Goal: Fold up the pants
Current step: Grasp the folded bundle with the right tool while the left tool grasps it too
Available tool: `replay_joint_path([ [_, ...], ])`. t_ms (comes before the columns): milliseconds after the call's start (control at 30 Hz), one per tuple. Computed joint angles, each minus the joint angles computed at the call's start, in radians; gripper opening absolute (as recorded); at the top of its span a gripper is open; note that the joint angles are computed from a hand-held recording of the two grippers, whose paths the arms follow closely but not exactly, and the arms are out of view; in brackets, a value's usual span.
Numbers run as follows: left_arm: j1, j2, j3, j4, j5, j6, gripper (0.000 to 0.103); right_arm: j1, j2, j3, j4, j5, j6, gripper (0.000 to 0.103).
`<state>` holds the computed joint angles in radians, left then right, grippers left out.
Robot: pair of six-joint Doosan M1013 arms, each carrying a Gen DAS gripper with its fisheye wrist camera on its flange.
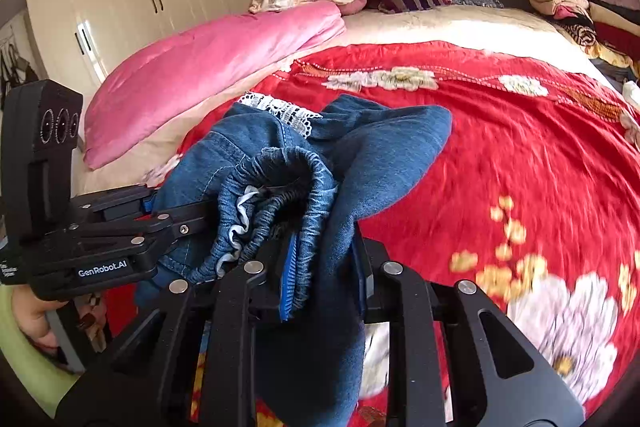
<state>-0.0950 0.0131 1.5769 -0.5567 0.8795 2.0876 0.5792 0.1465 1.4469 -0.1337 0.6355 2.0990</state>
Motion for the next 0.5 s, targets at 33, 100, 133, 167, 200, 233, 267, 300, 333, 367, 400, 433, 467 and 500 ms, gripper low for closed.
replay_joint_path([
  [33,0.001,0.008,-0.009,0.003,-0.001,-0.004,0.034,-0.004,0.009,-0.012,0.0,0.004,-0.008,0.016],
  [100,-0.001,0.018,-0.018,0.011,-0.005,-0.015,0.034,-0.005,0.019,-0.025,-0.007,0.01,-0.006,0.016],
  [133,-0.001,0.025,-0.025,0.016,-0.008,-0.02,0.034,-0.008,0.028,-0.035,-0.008,0.015,-0.009,0.016],
  [167,-0.002,0.029,-0.027,0.02,-0.011,-0.023,0.034,-0.008,0.032,-0.04,-0.013,0.017,-0.007,0.016],
  [200,-0.003,0.034,-0.03,0.023,-0.014,-0.025,0.034,-0.008,0.036,-0.044,-0.018,0.02,-0.006,0.016],
  [233,-0.002,0.037,-0.032,0.023,-0.016,-0.024,0.034,-0.008,0.042,-0.049,-0.026,0.025,-0.003,0.016],
  [267,-0.002,0.042,-0.033,0.024,-0.018,-0.026,0.034,-0.009,0.049,-0.055,-0.03,0.033,-0.001,0.016],
  [300,0.0,0.045,-0.034,0.026,-0.016,-0.03,0.034,-0.01,0.054,-0.059,-0.027,0.038,-0.002,0.016],
  [333,0.0,0.05,-0.034,0.03,-0.016,-0.037,0.035,-0.011,0.059,-0.063,-0.031,0.046,-0.001,0.016],
  [367,-0.001,0.053,-0.034,0.039,-0.016,-0.044,0.035,-0.009,0.064,-0.067,-0.043,0.057,0.004,0.016],
  [400,-0.001,0.056,-0.034,0.047,-0.015,-0.048,0.035,-0.006,0.067,-0.068,-0.063,0.071,0.016,0.016],
  [433,0.0,0.059,-0.033,0.054,-0.014,-0.051,0.035,-0.005,0.069,-0.07,-0.069,0.08,0.021,0.016],
  [467,-0.001,0.062,-0.031,0.066,-0.016,-0.057,0.036,-0.006,0.073,-0.071,-0.073,0.095,0.027,0.016],
  [500,-0.002,0.065,-0.03,0.084,-0.016,-0.068,0.039,-0.007,0.075,-0.07,-0.077,0.109,0.039,0.017],
])
